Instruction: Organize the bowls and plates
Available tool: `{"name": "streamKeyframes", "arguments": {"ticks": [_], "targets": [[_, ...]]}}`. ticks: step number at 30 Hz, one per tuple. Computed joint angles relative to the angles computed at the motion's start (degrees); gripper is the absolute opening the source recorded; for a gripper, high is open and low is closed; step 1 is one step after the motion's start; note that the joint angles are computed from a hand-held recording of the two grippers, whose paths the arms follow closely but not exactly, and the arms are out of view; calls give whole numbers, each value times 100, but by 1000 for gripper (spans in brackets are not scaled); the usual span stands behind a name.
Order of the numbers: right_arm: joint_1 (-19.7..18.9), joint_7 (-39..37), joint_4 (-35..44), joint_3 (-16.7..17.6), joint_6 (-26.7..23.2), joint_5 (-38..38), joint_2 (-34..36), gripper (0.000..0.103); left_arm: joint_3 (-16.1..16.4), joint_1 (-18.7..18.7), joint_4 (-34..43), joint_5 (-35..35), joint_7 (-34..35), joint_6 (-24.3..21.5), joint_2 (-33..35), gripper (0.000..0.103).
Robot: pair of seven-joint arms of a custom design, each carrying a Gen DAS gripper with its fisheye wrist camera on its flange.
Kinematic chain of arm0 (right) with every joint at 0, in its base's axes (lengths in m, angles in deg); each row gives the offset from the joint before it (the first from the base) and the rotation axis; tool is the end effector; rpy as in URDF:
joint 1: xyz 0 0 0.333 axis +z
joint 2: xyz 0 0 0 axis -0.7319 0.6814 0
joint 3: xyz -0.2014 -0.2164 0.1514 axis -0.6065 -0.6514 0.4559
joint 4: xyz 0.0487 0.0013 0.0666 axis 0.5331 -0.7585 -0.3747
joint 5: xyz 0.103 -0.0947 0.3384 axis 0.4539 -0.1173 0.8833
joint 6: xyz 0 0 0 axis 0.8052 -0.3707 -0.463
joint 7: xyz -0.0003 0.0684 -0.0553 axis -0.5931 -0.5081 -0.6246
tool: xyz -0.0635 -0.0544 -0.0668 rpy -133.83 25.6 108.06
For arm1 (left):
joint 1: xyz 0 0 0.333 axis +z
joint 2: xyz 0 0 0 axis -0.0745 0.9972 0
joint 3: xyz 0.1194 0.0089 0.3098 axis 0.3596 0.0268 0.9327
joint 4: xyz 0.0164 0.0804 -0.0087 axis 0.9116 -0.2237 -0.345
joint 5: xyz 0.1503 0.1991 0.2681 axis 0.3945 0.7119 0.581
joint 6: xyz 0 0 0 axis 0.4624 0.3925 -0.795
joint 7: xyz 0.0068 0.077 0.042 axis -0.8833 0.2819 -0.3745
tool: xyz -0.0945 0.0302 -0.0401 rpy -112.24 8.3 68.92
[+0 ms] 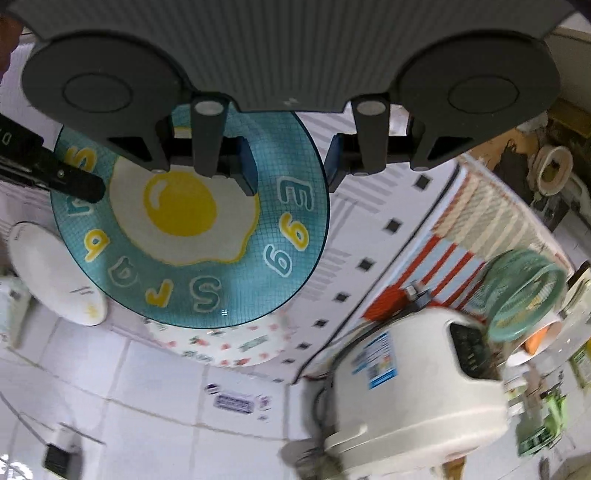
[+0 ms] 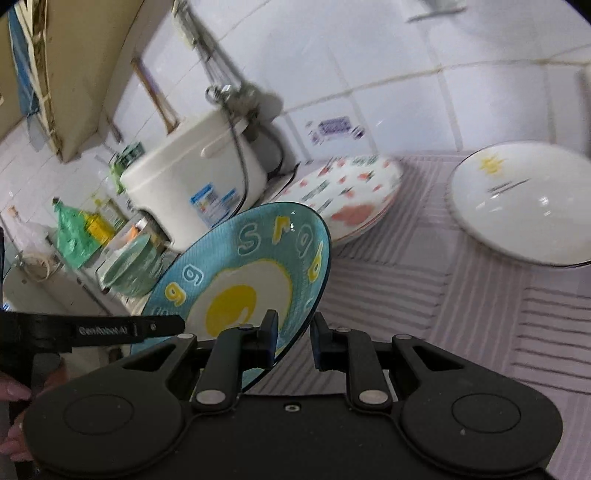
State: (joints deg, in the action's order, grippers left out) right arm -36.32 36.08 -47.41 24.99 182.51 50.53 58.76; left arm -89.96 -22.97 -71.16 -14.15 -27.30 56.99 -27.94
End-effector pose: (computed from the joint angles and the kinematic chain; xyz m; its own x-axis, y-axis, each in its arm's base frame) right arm 0.5154 0.0949 0.4822 0.5836 -0.7012 -0.4096 -0.6520 -0.1039 -0.7511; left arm 0.4352 -0.2920 0.5563 0.3896 -0.9210 0.0009 -0.7182 -0.3044 -0.6258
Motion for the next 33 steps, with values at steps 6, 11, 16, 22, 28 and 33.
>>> {"name": "streamKeyframes", "arguments": {"ticks": [6, 11, 16, 22, 28, 33], "targets": [[-171, -68, -66, -171, 103, 86, -235, 23, -46, -95, 628, 80, 181, 135, 425, 37], [-329, 147, 69, -295, 130, -114, -322, 23, -23, -199, 1191, 78, 331, 262, 840, 37], [-445, 173, 295, -364, 217, -415, -252, 23, 49, -296, 1719, -25, 401, 395, 1275, 37], [-636, 179, 622, -451, 173, -417, -9, 23, 168, -337, 2066, -201, 574, 755, 1754, 37], [-827, 165, 1010, -446, 172, -421, 415, 23, 270, -336, 2455, -404, 966, 1136, 2317, 37], [-1011, 353, 1400, -359, 192, -549, 859, 23, 332, -401, 3118, -621, 1412, 1004, 2902, 37]]}}
